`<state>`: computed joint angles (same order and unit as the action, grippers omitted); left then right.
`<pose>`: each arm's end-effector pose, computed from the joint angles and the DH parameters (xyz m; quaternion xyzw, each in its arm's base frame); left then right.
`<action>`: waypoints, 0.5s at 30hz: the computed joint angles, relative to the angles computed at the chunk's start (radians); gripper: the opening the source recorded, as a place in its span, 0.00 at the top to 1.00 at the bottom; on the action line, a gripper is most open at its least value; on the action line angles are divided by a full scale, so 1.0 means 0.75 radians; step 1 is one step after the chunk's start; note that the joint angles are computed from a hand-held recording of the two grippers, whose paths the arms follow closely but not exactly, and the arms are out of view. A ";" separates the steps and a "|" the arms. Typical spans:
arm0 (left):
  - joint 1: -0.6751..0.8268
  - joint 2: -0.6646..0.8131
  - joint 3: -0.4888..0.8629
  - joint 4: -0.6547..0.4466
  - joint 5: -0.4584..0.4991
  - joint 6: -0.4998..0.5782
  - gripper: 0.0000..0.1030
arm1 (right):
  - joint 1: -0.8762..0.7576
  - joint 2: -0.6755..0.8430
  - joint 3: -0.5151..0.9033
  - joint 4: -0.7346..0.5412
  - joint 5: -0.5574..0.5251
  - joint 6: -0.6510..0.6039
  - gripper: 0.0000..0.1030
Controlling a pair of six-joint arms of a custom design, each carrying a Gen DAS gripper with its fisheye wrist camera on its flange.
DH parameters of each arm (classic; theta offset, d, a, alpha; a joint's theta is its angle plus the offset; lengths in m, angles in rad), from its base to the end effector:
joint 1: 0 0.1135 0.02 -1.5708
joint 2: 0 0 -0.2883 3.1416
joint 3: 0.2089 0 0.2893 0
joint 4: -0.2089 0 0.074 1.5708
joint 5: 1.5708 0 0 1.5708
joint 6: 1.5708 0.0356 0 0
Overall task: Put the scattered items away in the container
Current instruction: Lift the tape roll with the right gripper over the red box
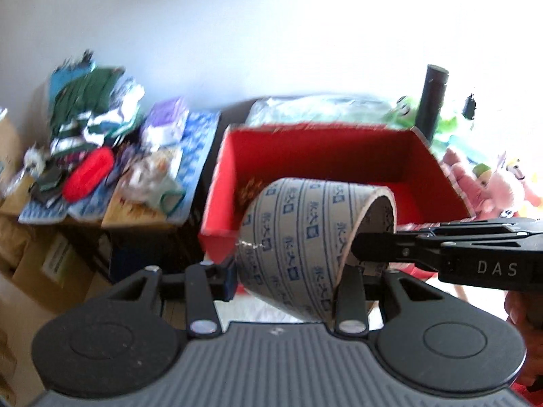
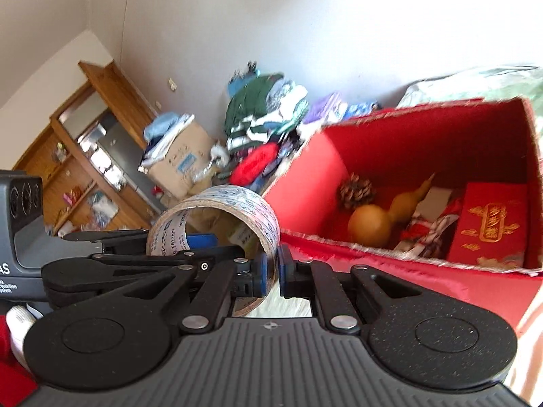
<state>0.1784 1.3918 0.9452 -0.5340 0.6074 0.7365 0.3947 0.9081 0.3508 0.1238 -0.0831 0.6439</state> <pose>0.3060 0.0345 0.2433 0.3351 0.8537 -0.1341 0.3754 0.1963 0.0850 0.1960 0.0824 0.8382 0.2974 0.4497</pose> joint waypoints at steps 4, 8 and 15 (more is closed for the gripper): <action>-0.043 0.011 0.026 -0.060 0.084 0.041 0.66 | -0.024 -0.177 -0.017 -0.146 0.064 0.040 0.91; -0.105 0.004 0.022 -0.092 0.145 0.106 0.66 | -0.003 -0.367 -0.030 -0.329 0.186 0.078 0.91; -0.231 0.050 0.055 -0.120 0.207 0.183 0.67 | 0.149 -0.536 -0.052 -0.495 0.549 0.251 0.91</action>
<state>0.0056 1.4295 0.9862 -0.6239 0.7629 0.8741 0.5061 0.5062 0.3115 -0.2473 0.3286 0.8321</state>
